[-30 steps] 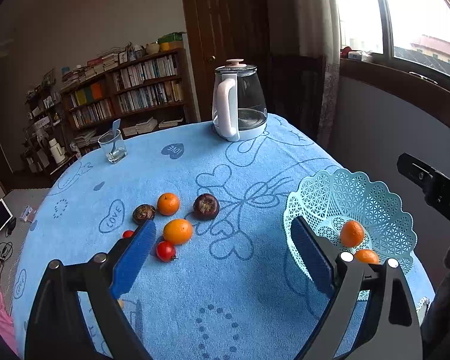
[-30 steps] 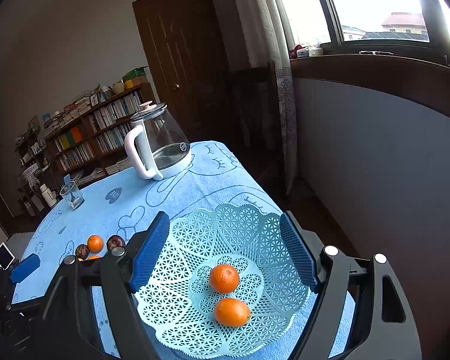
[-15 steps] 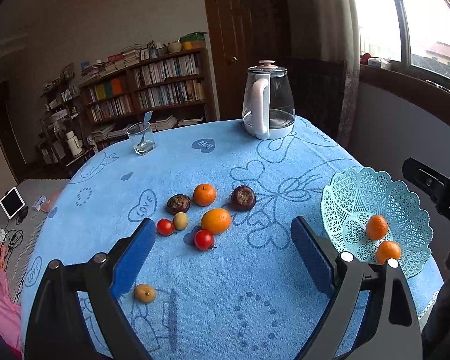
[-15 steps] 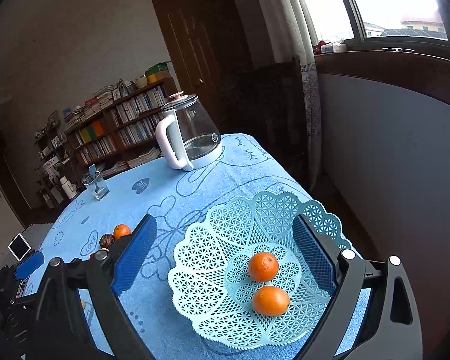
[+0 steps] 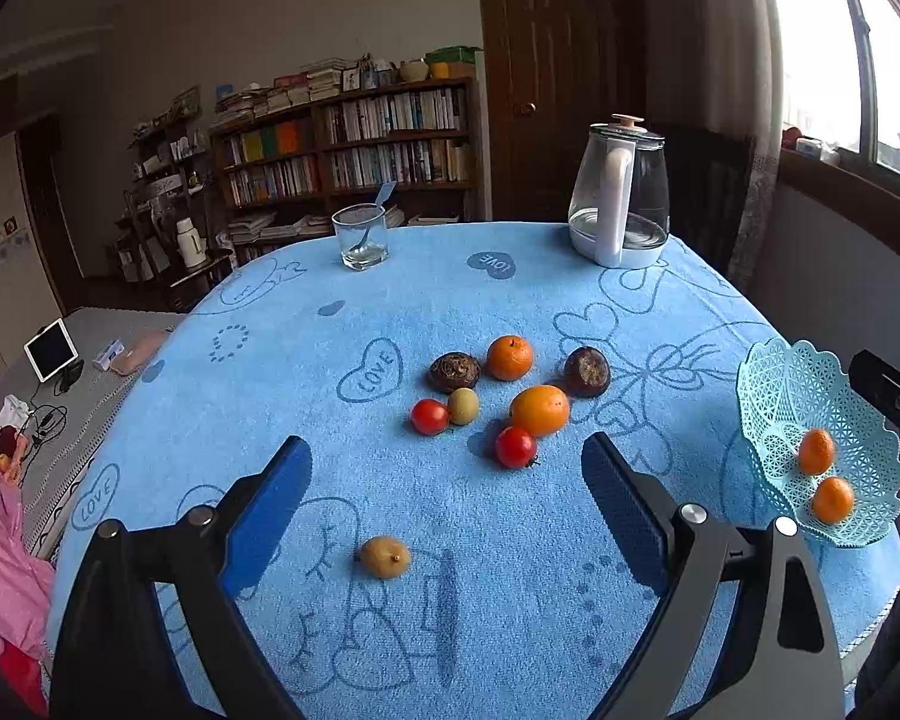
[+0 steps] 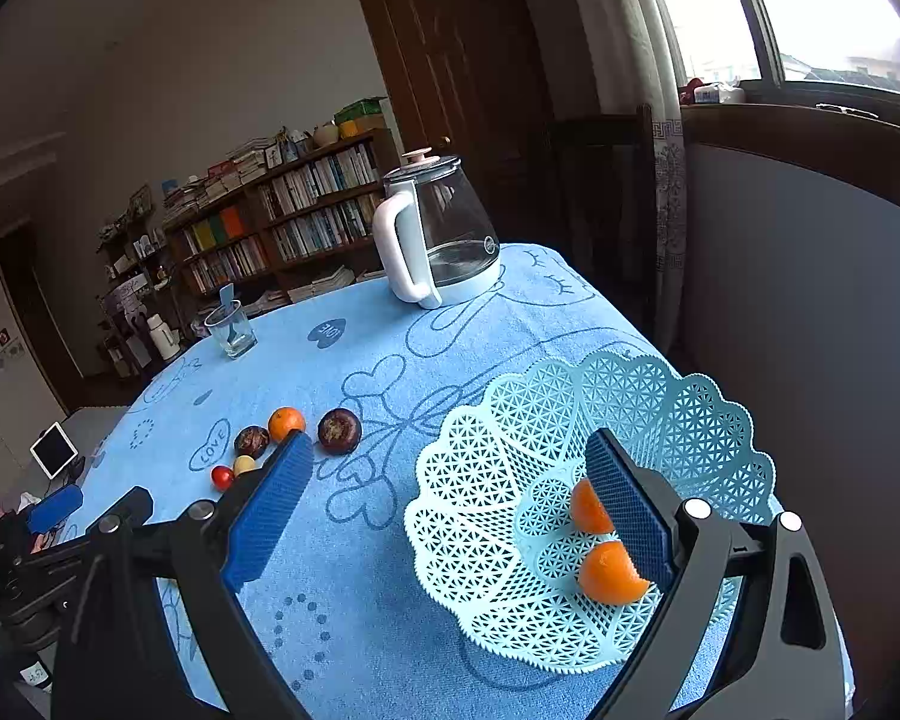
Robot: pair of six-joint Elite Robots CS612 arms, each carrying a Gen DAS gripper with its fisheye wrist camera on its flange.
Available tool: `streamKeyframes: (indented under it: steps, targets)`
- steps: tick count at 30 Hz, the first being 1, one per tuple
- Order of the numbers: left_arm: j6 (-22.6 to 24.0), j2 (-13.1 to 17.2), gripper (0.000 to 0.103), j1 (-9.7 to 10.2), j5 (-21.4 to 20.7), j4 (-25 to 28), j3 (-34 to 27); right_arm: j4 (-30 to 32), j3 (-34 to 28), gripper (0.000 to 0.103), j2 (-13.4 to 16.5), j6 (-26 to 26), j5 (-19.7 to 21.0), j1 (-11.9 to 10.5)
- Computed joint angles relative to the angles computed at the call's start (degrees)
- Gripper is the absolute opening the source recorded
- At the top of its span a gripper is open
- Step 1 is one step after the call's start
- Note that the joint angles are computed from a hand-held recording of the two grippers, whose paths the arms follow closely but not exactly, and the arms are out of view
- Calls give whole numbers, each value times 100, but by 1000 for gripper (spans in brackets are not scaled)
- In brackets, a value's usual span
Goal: Organize fruits
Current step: 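Withdraw both open tools from the basket toward the remaining fruit, then close the left tool on the small yellow pear and lift it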
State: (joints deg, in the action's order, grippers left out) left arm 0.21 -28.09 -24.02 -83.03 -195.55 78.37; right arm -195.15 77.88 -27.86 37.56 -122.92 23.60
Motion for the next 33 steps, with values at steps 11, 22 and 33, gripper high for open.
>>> streamKeyframes:
  steps: [11,22,33]
  targets:
    - [-642,27,91,341,38,506,-96,131,-151,93,75,-131,93,33]
    - [-692,121,91,402,25,845,-175,214,-227,93,116,-205,164,51]
    - [-482,279,91,321,-199,1200,-308,391,-359,93,188,-307,236,79]
